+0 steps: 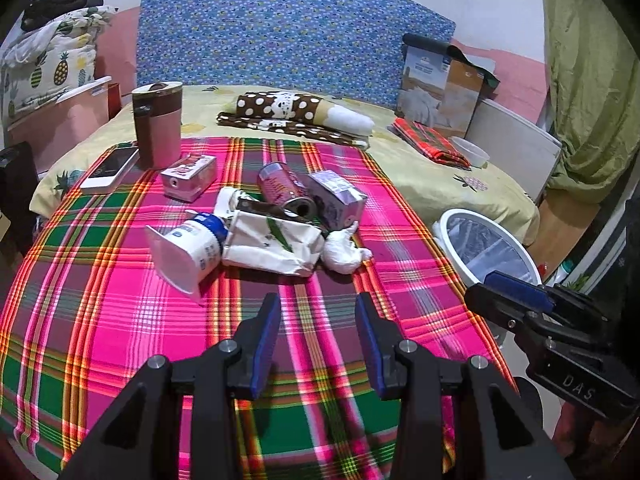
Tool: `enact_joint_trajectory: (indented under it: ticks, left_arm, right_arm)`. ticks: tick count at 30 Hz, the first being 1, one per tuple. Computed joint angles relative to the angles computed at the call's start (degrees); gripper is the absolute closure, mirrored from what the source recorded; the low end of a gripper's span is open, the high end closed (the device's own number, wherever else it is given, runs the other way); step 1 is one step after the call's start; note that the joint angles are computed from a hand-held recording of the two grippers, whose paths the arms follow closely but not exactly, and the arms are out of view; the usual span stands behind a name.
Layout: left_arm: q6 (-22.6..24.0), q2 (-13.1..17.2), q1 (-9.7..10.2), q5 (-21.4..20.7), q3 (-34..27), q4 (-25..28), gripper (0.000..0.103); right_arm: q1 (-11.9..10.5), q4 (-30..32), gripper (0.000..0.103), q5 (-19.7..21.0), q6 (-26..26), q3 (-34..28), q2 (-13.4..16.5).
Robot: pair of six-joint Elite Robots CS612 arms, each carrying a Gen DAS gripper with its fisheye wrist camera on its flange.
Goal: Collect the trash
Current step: 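Move both tools back over the cloth toward the white yogurt cup, then grasp the white yogurt cup with the left tool while the right tool grasps the white tissue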
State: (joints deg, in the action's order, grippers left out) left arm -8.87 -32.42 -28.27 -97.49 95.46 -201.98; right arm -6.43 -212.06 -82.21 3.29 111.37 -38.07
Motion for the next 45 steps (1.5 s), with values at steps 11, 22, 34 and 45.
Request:
enact_joint_trajectory:
  ticks: [11,22,34,45]
  left_arm:
    - [-1.0,0.6,1.04,0.95,-1.22,1.17,0.063]
    - [-2.47,1.61,2.28,2.57,-3.22,2.82,0.055]
    - [-4.47,3.38,3.88,5.31,-6.66,4.49,0.046]
    - [-3.63,5.24,5.13,2.99,-10.27,5.78,0.034]
  right_arm:
    - [0.84,2.87,0.061,-0.01,-1.15,-1.82,0.29]
    - [0.94,6.4,0.061,1.02,-1.45,-3.92,0.99]
    - [0.36,8.51,0.049,3.76,-0.77,-5.82,1.89]
    - [0.36,11.35,0.049,4.37,-0.51,-8.33,3.02]
